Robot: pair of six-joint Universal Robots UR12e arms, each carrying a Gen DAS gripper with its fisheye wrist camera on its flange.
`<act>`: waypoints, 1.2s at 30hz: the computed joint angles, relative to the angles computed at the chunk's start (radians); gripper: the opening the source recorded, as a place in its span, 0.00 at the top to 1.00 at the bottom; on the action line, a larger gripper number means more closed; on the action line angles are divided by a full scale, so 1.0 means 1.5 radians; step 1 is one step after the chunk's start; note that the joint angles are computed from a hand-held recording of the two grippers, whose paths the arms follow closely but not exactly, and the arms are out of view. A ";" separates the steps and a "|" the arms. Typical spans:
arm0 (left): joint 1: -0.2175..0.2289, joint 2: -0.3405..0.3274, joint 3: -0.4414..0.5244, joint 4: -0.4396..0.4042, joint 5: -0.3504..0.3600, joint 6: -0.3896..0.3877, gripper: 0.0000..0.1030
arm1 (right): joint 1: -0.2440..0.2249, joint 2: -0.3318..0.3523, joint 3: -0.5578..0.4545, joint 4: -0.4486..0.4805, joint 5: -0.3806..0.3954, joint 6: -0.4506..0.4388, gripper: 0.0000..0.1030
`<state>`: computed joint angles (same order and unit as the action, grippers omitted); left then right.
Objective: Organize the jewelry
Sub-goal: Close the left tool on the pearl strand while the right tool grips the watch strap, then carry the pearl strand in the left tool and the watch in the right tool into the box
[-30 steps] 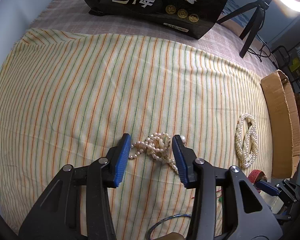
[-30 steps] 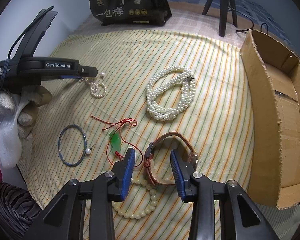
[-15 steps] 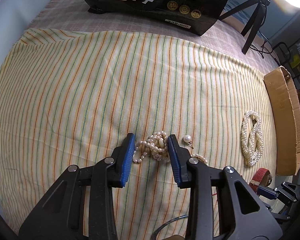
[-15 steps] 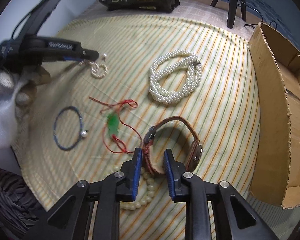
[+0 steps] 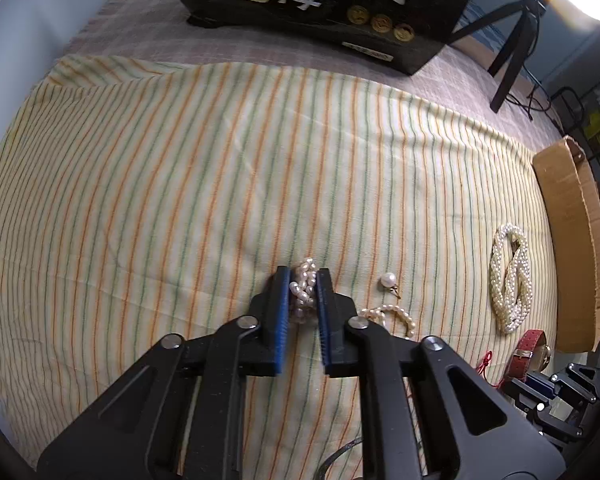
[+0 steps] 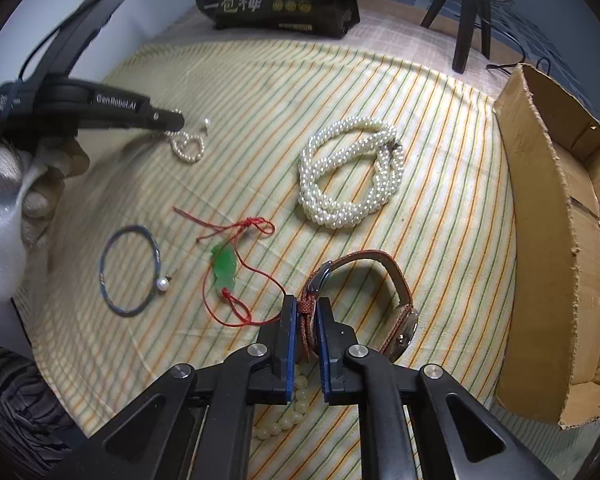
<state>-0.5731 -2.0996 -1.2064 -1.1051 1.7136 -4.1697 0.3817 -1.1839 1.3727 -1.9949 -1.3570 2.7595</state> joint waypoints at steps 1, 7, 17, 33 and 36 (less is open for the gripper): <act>0.000 0.002 -0.003 0.003 0.000 -0.001 0.90 | -0.002 -0.001 0.000 -0.002 0.006 0.004 0.94; -0.002 0.018 -0.016 0.015 0.011 -0.010 0.91 | -0.011 -0.012 0.003 -0.009 0.028 0.010 0.94; -0.015 0.055 -0.044 0.089 0.034 -0.021 0.91 | -0.017 -0.040 0.033 -0.062 0.048 0.021 0.94; -0.044 0.037 0.027 0.161 0.094 0.004 0.91 | -0.049 -0.071 0.042 -0.119 0.065 0.053 0.94; -0.049 0.021 0.055 0.158 0.095 0.023 0.91 | -0.057 -0.076 0.046 -0.134 0.056 0.062 0.94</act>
